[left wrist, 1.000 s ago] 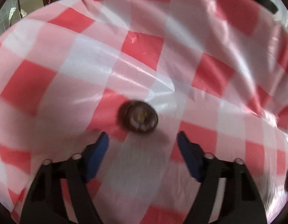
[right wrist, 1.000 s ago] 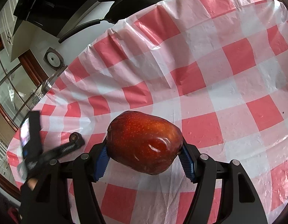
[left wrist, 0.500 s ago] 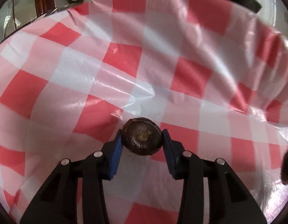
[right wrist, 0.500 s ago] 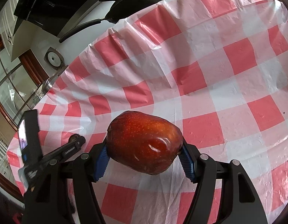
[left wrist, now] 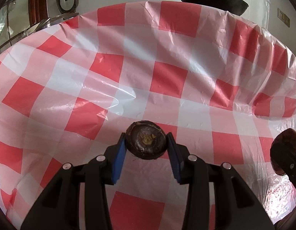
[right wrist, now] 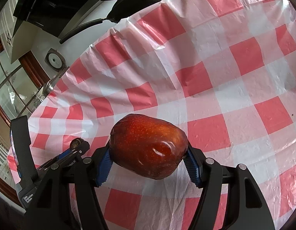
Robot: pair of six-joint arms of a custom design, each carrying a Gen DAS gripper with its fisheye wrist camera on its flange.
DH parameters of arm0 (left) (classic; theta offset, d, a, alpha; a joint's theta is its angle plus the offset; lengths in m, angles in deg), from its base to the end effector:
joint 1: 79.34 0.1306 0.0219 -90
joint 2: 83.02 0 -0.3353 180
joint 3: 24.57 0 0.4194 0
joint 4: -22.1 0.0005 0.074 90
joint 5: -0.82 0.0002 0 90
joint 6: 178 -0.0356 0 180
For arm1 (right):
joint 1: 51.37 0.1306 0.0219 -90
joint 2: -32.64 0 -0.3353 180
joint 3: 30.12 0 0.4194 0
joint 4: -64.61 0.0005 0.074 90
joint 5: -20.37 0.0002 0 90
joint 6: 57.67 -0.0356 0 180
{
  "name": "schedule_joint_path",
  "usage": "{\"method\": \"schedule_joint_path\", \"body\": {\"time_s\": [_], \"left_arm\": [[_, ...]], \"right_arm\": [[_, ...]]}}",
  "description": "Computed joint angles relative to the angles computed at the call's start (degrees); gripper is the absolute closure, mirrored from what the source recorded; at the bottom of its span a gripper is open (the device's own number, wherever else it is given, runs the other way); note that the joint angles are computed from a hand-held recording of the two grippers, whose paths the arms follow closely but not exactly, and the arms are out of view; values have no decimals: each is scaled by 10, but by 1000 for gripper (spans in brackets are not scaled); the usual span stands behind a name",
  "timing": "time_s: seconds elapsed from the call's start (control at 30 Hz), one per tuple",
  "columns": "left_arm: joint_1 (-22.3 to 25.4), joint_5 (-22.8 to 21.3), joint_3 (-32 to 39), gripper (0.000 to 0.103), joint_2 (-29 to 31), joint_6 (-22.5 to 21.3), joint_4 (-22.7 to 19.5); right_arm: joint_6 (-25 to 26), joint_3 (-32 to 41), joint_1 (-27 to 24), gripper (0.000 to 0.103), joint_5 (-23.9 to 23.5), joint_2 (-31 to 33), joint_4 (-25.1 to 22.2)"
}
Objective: Organize fruits
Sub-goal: 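Carry the red apple and dark brown fruit in both tools over the white box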
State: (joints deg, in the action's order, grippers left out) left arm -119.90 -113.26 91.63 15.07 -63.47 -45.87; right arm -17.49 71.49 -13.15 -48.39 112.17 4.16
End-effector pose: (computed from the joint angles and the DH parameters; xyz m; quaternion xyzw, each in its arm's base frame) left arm 0.4165 -0.3380 0.5114 0.0572 0.9196 -0.0154 0.3883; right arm 0.3489 0.2577 0.5513 0.1693 0.8721 0.1781 0.4231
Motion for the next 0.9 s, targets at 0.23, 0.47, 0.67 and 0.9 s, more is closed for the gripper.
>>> {"method": "schedule_joint_path", "body": {"time_s": [0.23,0.47,0.67,0.9], "left_arm": [[8,5,-1,61,1,8,1],[-6,6,-49,61,-57,40,-17],[-38,-35,-144,61,-188,63,-49],[-90,-139,-264,61,-389,124,-162]], "right_arm": [[-3,3,0,38,-2,4,-5],[-17,9,2,38,10,8,-18],[-7,14,10,38,6,11,-25],[-38,43,120,38,42,21,-56]]}}
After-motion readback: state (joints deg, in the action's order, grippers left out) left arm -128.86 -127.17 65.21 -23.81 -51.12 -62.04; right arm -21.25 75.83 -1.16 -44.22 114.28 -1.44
